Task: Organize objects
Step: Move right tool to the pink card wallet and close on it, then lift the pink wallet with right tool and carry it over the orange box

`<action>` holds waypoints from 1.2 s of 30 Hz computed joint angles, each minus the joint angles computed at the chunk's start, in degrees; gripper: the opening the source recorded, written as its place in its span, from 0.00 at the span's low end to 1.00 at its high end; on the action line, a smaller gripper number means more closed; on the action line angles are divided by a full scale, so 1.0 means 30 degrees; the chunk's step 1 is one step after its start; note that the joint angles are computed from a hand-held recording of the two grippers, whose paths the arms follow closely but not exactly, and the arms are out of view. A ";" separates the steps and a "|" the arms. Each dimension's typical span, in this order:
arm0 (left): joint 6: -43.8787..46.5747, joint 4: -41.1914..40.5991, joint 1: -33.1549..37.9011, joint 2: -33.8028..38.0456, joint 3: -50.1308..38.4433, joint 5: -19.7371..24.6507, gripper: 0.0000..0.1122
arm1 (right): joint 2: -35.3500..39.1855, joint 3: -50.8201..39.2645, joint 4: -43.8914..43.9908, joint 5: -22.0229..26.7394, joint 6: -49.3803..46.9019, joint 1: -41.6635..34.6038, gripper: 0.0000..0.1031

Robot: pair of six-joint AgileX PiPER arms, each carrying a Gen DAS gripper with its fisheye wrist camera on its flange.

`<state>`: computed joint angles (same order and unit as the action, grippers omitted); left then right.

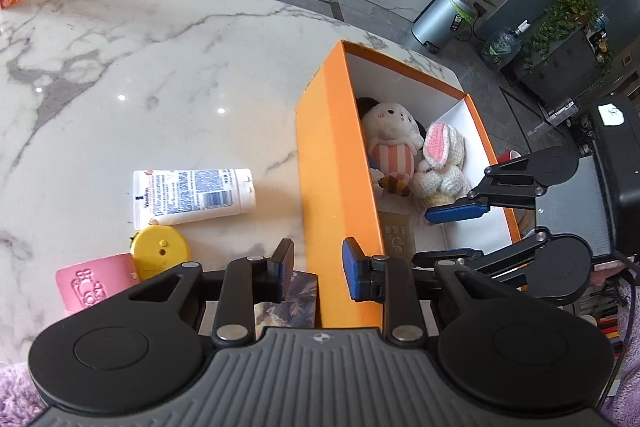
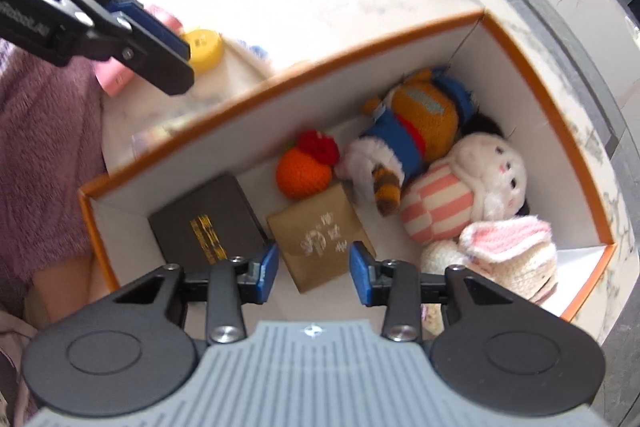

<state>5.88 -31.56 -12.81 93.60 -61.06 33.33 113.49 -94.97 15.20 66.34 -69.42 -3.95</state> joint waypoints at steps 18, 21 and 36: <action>-0.3914 0.6531 0.3204 -0.2761 0.4292 -0.0064 0.49 | -0.0746 0.1663 0.2514 -0.1883 0.7570 0.7734 0.39; -0.1193 0.3990 0.4767 -0.2534 0.4933 -0.0342 0.47 | 0.0521 0.1602 0.3125 -0.2713 0.9042 0.8613 0.35; 0.4851 0.0124 0.7347 -0.0037 0.5192 0.0112 0.07 | 0.4598 0.0090 0.6073 -0.3801 1.3393 0.9892 0.40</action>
